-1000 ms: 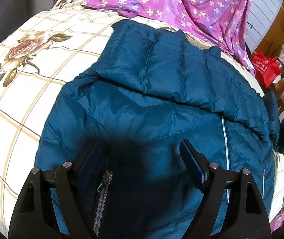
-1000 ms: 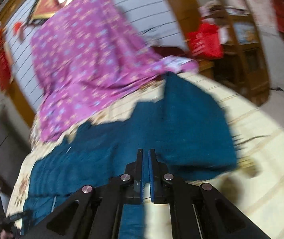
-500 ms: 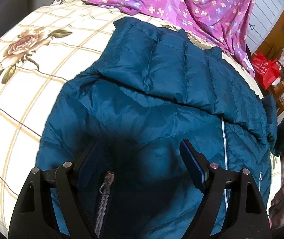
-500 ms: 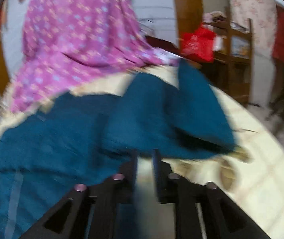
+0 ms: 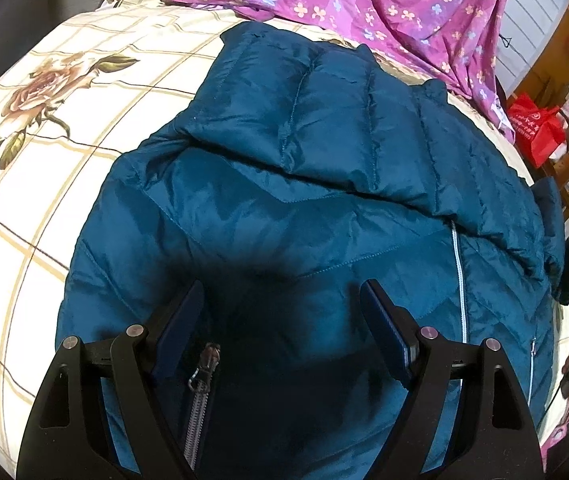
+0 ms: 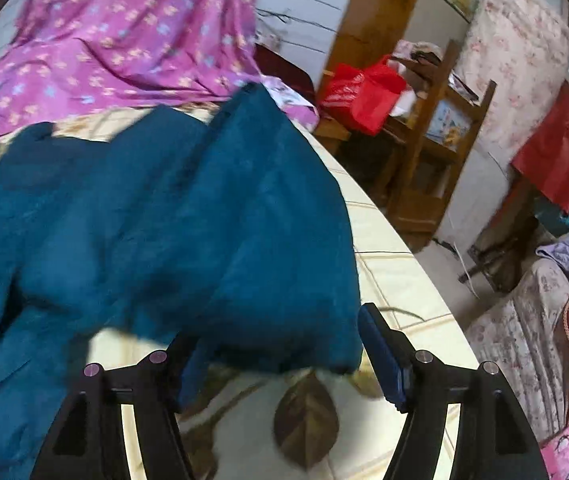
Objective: Fold large clothes
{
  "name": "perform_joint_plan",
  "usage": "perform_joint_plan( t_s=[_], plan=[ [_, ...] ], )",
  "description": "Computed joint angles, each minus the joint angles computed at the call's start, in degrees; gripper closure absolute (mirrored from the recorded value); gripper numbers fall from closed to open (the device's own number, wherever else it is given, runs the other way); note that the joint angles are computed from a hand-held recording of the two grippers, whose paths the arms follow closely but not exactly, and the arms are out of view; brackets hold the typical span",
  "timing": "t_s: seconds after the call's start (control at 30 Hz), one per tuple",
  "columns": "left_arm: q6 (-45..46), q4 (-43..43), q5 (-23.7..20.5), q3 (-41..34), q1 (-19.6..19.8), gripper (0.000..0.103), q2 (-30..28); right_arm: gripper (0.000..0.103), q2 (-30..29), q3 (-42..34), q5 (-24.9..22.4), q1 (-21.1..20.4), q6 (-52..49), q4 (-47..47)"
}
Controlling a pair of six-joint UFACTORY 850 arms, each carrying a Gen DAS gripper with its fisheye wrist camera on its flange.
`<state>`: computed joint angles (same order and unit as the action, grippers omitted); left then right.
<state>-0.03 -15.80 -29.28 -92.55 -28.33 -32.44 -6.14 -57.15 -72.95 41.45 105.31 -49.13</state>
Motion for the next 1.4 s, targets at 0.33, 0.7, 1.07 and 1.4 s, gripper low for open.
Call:
perform_joint_plan(
  t_s=[0.33, 0.7, 1.07, 1.4],
  plan=[
    [-5.70, 7.90, 0.07, -0.71, -1.07, 0.022, -0.77, 0.083, -0.10, -3.81, 2.97, 4.60, 10.40, -10.92],
    [-12.04, 21.47, -0.84, -1.35, -3.08, 0.022, -1.62, 0.084, -21.05, -29.02, 19.30, 6.64, 10.51, -22.14],
    [-7.07, 14.55, -0.79, -1.92, -1.74, 0.022, -1.49, 0.043, -32.24, -41.64, 28.42, 4.66, 3.24, -11.58],
    [21.26, -15.34, 3.86, 1.48, -0.73, 0.022, 1.66, 0.016, -28.59, -37.19, 4.78, 13.13, -0.90, 3.58]
  ],
)
